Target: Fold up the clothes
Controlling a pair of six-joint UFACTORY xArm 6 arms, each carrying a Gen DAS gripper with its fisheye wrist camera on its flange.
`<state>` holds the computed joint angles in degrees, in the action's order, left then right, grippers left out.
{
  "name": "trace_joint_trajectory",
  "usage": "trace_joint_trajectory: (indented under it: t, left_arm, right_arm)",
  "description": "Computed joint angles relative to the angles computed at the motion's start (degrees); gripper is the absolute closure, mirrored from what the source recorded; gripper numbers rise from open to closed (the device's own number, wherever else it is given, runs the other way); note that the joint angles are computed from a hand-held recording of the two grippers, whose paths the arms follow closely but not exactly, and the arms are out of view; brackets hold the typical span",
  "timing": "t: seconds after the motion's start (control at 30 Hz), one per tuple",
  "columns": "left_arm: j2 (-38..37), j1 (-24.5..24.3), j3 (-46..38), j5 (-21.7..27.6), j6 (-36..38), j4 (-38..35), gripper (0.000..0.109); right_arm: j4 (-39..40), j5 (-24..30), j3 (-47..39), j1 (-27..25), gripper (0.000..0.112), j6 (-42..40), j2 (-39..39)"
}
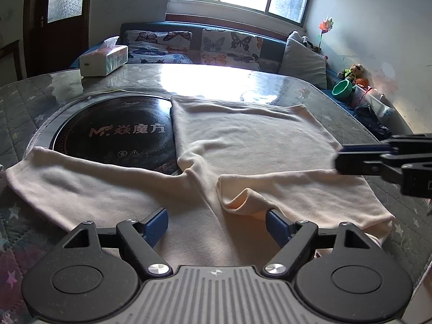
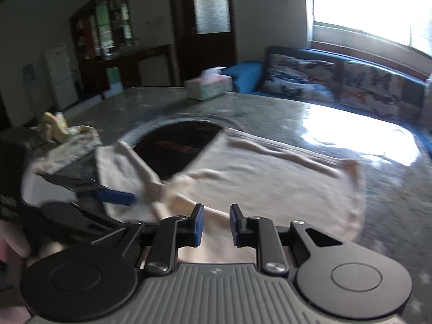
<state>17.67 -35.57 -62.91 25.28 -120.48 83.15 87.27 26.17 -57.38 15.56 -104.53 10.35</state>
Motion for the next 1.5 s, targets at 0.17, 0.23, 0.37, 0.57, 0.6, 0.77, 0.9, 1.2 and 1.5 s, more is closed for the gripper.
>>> trace_joint_trajectory:
  t: [0.17,0.23,0.37,0.57,0.6,0.77,0.9,1.2,1.5]
  left_arm:
    - [-2.0,-0.7,1.9,1.5,-2.2,1.5,0.027]
    - [-3.1,-0.9,2.7,2.5,-2.6,1.2,0.027]
    - [-4.0,-0.6,3.2,4.5,-2.7,0.8,0.027]
    - [-3.2,1.3,3.2,5.7,-2.1,-2.1,0.028]
    - [-3.0,1.6,3.3,5.8,-2.2,-2.6,0.028]
    - [-2.9,2.2,4.4,6.4,-1.5,-4.1,0.029]
    - [-3.0,2.5,4.5,6.3,-0.7,-4.2,0.029]
    - [-2.5,2.0,4.0,6.9,1.7,-5.1,0.027]
    - [-1.7,1.8,3.2,8.3,4.5,-6.6,0.027]
  right_arm:
    - [-1.6,-5.7,0.2,-4.6,0.092,3.0,1.9]
    - [-3.4,-6.9,-0.3,-6.5,0.092,6.0,3.6]
    - [-2.9,-6.3,-1.7,-9.0,0.092,7.6,5.8]
    - [6.7,-5.4,-3.7,-7.5,0.092,-2.6,6.7]
    - [7.9,-5.7,-4.2,-6.9,0.092,-4.6,7.0]
    - [12.4,-8.5,-6.6,-4.2,0.092,-13.7,9.3]
    - [11.2,-8.3,-7.9,-4.1,0.091,-16.1,10.7]
    - [-6.9,-0.2,-11.0,-7.4,0.087,-10.3,13.4]
    - [-12.0,2.1,-10.8,-9.7,0.109,-6.4,12.0]
